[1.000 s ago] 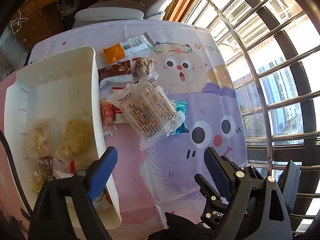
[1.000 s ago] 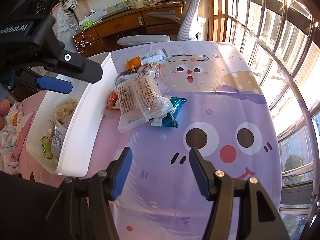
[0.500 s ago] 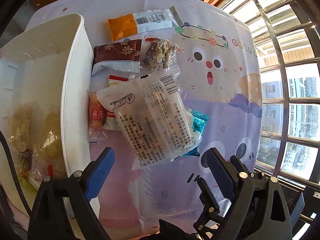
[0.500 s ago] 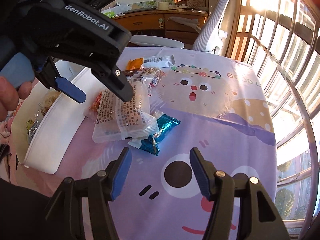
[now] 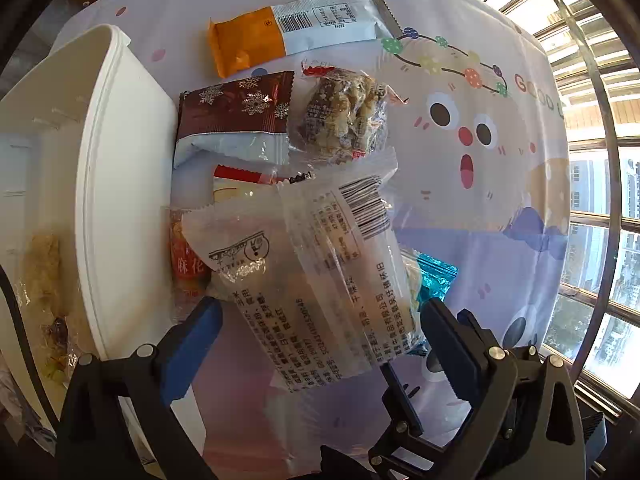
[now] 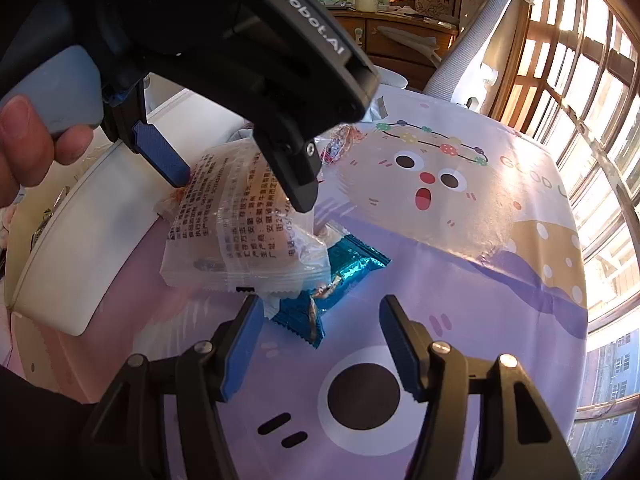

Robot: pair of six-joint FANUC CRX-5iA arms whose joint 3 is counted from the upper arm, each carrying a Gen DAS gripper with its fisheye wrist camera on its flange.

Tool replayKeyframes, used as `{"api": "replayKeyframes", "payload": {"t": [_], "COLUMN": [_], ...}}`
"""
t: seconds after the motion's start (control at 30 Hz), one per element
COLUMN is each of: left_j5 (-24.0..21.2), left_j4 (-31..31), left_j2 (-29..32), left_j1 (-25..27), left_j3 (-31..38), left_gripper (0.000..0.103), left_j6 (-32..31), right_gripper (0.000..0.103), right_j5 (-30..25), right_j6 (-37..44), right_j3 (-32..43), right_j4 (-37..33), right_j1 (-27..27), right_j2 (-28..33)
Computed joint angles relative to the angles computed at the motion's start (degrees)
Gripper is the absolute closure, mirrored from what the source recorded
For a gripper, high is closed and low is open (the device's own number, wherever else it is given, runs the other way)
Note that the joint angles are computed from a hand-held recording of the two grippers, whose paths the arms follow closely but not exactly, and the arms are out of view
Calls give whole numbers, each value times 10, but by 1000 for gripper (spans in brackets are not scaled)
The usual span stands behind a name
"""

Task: Organize snacks
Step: 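Grasp the large clear printed bag with the left tool while the right tool grasps the blue foil packet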

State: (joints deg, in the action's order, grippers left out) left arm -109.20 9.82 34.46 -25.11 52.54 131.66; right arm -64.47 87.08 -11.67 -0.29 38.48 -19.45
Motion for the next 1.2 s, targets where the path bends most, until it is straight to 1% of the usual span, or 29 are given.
{"api": "replayKeyframes", "payload": {"t": [0.13, 0.27, 0.37, 0.5, 0.63, 0.73, 0.8, 0.83, 0.87, 1.0, 1.07, 1.2], "left_j5": [-36, -44, -31, -22, 16, 25, 32, 33, 35, 35, 34, 36], "left_j4": [-22, -11, 1, 4, 10, 12, 13, 13, 11, 7, 3, 5], "left_j2": [33, 57, 54, 49, 8, 6, -3, -5, -9, -17, -21, -31], "left_j1": [-8, -6, 0, 3, 11, 13, 16, 16, 17, 16, 15, 15], "left_j3": [56, 80, 62, 48, -26, -35, -49, -51, -55, -57, -56, -66], "left_gripper": [4, 10, 11, 14, 16, 18, 20, 20, 22, 30, 33, 38], "left_j6": [-6, 0, 13, 10, 4, -6, -9, -10, -11, -16, -23, -26], "right_gripper": [42, 42, 42, 42, 43, 49, 59, 62, 66, 75, 77, 78], "right_j5": [8, 16, 16, 15, 12, 12, 10, 7, 4, -14, -21, -34], "right_j6": [10, 17, 23, 24, 17, 20, 21, 22, 22, 28, 24, 18], "right_j3": [4, 3, 7, 9, 10, 12, 16, 20, 23, 42, 48, 61], "right_j4": [-8, -10, -16, -20, -21, -25, -26, -29, -32, -54, -58, -59], "right_j1": [-7, -8, -10, -9, -8, -13, -15, -18, -20, -34, -37, -41], "right_j2": [13, 18, 23, 27, 29, 29, 33, 35, 37, 49, 53, 62]}}
